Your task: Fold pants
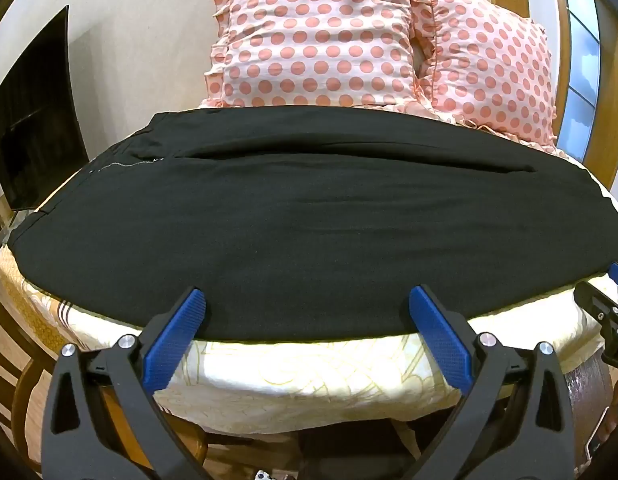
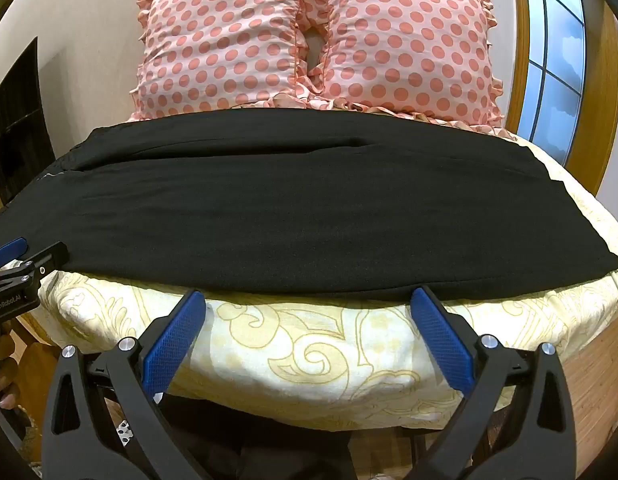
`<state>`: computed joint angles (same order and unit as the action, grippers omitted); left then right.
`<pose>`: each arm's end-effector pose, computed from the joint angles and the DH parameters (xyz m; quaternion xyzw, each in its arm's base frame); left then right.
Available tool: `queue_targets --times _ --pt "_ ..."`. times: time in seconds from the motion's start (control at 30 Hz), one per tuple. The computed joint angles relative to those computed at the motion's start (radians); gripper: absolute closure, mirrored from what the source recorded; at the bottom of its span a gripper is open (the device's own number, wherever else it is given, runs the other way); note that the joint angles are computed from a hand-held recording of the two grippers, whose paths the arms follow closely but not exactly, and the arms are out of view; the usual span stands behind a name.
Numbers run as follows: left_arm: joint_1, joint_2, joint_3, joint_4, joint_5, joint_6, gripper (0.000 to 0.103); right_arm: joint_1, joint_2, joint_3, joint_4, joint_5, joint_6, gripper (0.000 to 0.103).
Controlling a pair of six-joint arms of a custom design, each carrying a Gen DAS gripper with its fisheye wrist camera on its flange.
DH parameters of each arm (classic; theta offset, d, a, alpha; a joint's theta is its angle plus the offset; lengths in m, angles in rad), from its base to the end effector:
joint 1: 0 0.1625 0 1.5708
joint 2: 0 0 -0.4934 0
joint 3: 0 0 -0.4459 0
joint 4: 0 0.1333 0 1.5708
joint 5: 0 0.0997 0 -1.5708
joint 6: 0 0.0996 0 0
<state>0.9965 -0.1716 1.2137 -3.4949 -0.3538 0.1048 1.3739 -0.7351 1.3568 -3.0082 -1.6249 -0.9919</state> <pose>-0.2448 -0.7957 -0.0832 0.0171 0.7809 -0.4609 0.4213 -0.0446 -0.8774 0.2381 0.3453 -0.8502 0.3146 0.2426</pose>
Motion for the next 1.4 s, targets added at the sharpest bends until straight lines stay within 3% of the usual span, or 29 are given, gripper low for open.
queue_targets --times 1.4 --pt "0.0 0.004 -0.005 -0.014 0.0 0.015 0.002 0.0 -0.001 0.0 -0.001 0.003 -0.001 0.001"
